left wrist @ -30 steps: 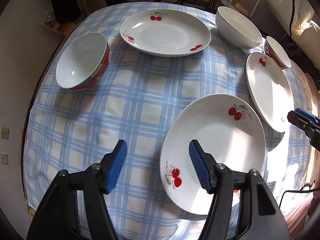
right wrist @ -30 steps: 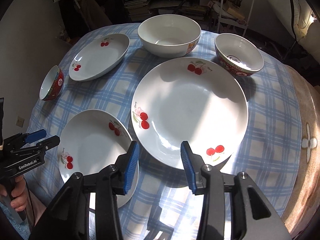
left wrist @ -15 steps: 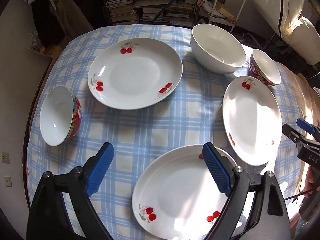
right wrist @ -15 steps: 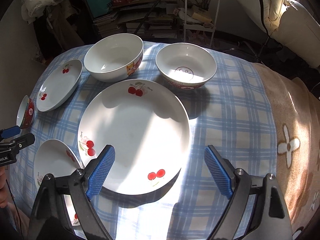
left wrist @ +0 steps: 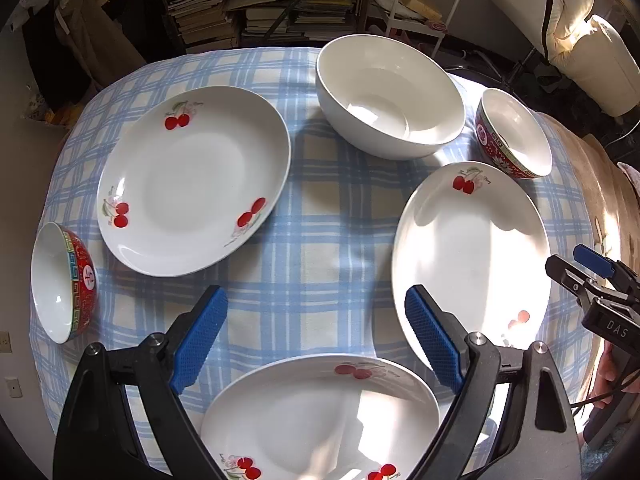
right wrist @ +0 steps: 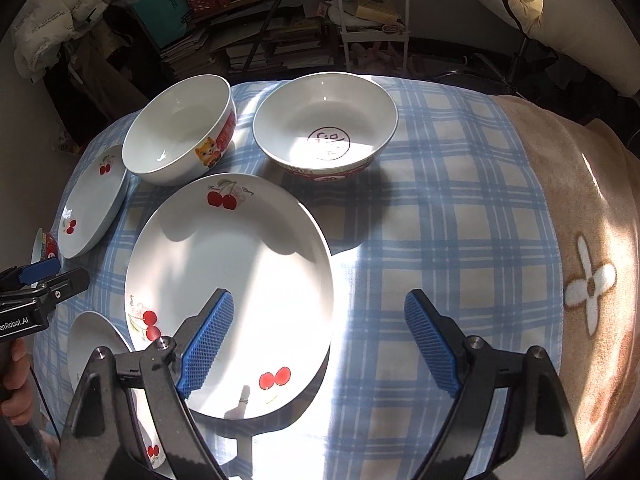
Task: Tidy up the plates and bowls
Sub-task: 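Close the left tool on a second cherry plate rim while the right tool grips it, then carry the second plate with both tools and lower it onto the other plate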
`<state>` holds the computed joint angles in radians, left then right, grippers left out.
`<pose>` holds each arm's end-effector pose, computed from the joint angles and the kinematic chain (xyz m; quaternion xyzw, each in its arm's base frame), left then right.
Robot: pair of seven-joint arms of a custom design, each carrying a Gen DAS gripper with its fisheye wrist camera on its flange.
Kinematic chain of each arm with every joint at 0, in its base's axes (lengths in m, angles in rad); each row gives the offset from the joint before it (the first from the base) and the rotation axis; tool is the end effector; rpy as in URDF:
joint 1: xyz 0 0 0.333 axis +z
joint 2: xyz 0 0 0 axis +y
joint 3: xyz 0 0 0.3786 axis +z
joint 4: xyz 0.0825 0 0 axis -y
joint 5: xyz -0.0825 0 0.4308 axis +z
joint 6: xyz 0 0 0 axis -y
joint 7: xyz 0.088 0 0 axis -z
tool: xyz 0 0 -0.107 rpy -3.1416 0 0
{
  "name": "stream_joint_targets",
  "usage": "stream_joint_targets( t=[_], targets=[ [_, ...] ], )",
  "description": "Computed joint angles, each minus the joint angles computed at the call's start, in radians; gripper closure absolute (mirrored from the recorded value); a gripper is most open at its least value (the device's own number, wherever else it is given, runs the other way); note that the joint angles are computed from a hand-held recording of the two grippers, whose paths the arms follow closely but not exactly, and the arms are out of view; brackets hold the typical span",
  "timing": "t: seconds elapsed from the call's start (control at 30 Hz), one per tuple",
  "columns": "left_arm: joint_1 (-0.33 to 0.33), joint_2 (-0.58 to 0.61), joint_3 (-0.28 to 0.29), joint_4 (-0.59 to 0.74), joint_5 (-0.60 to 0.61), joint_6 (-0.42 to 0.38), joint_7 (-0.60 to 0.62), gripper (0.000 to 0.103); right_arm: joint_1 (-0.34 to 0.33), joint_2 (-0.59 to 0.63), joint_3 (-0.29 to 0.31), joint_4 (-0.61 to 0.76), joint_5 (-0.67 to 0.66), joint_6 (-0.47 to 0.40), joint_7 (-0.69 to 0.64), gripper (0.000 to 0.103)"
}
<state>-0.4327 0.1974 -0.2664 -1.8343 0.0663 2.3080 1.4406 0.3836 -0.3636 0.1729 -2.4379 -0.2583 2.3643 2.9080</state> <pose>0.5369 -0.4342 0.4959 -0.4644 0.8742 -0.1310 0.0533 0.4029 0.2528 0.5011 -0.4475 0.8735 -0.1093 0.1573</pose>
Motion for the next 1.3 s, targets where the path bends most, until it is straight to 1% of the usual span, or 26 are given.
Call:
stream_joint_targets(
  t=[0.07,0.23,0.33,0.37,0.4,0.43,0.47,0.5,0.53,0.57,0.6,0.63,0.67,0.73,0.77,0.8,0.83,0.9,0.97,1.07,1.2,1.3],
  targets=[
    [-0.009,0.020,-0.003,0.015,0.007,-0.010,-0.003,0.014,0.002,0.006,-0.008,-0.008,0.013,0.012,-0.009,0.015],
    [-0.036,0.063,-0.005,0.042,0.022,-0.031,-0.007,0.014,0.005,0.012,-0.022,-0.035,0.048,0.058,-0.028,0.025],
    [-0.051,0.080,-0.003,0.050,0.035,-0.035,-0.013,0.014,0.005,0.019,-0.028,-0.045,0.066,0.077,-0.043,0.034],
    [-0.057,0.085,-0.002,0.052,0.042,-0.036,-0.018,0.016,0.005,0.020,-0.029,-0.049,0.072,0.084,-0.047,0.039],
    [-0.063,0.091,-0.001,0.056,0.048,-0.041,-0.022,0.020,0.005,0.019,-0.033,-0.056,0.081,0.092,-0.053,0.046],
    [-0.066,0.097,-0.002,0.062,0.047,-0.050,-0.022,0.023,0.006,0.020,-0.035,-0.060,0.091,0.099,-0.057,0.049],
    [-0.067,0.102,-0.004,0.065,0.038,-0.058,-0.020,0.030,0.008,0.021,-0.039,-0.065,0.103,0.104,-0.064,0.053],
    [-0.068,0.107,-0.005,0.069,0.030,-0.065,-0.021,0.035,0.008,0.022,-0.041,-0.068,0.111,0.108,-0.068,0.055],
    [-0.070,0.111,-0.005,0.072,0.024,-0.070,-0.023,0.037,0.007,0.022,-0.039,-0.071,0.114,0.110,-0.068,0.056],
    [-0.072,0.115,-0.005,0.074,0.021,-0.073,-0.026,0.044,0.006,0.022,-0.039,-0.073,0.117,0.114,-0.070,0.057],
    [-0.075,0.119,-0.004,0.076,0.019,-0.076,-0.031,0.048,0.005,0.022,-0.039,-0.076,0.119,0.120,-0.071,0.062],
    [-0.073,0.121,-0.006,0.076,0.008,-0.072,-0.030,0.049,0.004,0.022,-0.039,-0.078,0.121,0.127,-0.074,0.065],
    [-0.071,0.120,-0.009,0.070,-0.006,-0.062,-0.028,0.052,0.004,0.021,-0.041,-0.081,0.125,0.132,-0.077,0.070],
    [-0.066,0.117,-0.014,0.064,-0.036,-0.049,-0.024,0.060,0.008,0.010,-0.048,-0.101,0.142,0.168,-0.088,0.076],
    [-0.061,0.115,-0.018,0.058,-0.059,-0.041,-0.018,0.068,0.010,0.008,-0.052,-0.107,0.153,0.186,-0.094,0.080],
    [-0.056,0.113,-0.021,0.053,-0.082,-0.034,-0.015,0.076,0.011,0.008,-0.054,-0.110,0.161,0.200,-0.099,0.082],
    [-0.052,0.114,-0.024,0.053,-0.105,-0.036,-0.016,0.079,0.011,0.007,-0.055,-0.112,0.166,0.206,-0.104,0.083],
    [-0.055,0.111,-0.020,0.049,-0.114,-0.030,-0.032,0.080,0.010,0.007,-0.053,-0.115,0.170,0.219,-0.110,0.088],
    [-0.050,0.105,-0.021,0.039,-0.129,-0.022,-0.029,0.081,0.011,0.015,-0.053,-0.111,0.175,0.228,-0.118,0.090],
    [-0.038,0.099,-0.022,0.027,-0.156,-0.018,-0.011,0.082,0.008,0.025,-0.046,-0.099,0.167,0.219,-0.119,0.090],
    [-0.054,0.093,-0.015,0.030,-0.113,-0.032,-0.029,0.081,-0.002,0.029,-0.030,-0.093,0.144,0.217,-0.092,0.089],
    [-0.054,0.113,-0.016,0.071,-0.110,-0.069,-0.024,0.081,-0.001,0.023,-0.021,-0.092,0.131,0.208,-0.066,0.089]
  ],
)
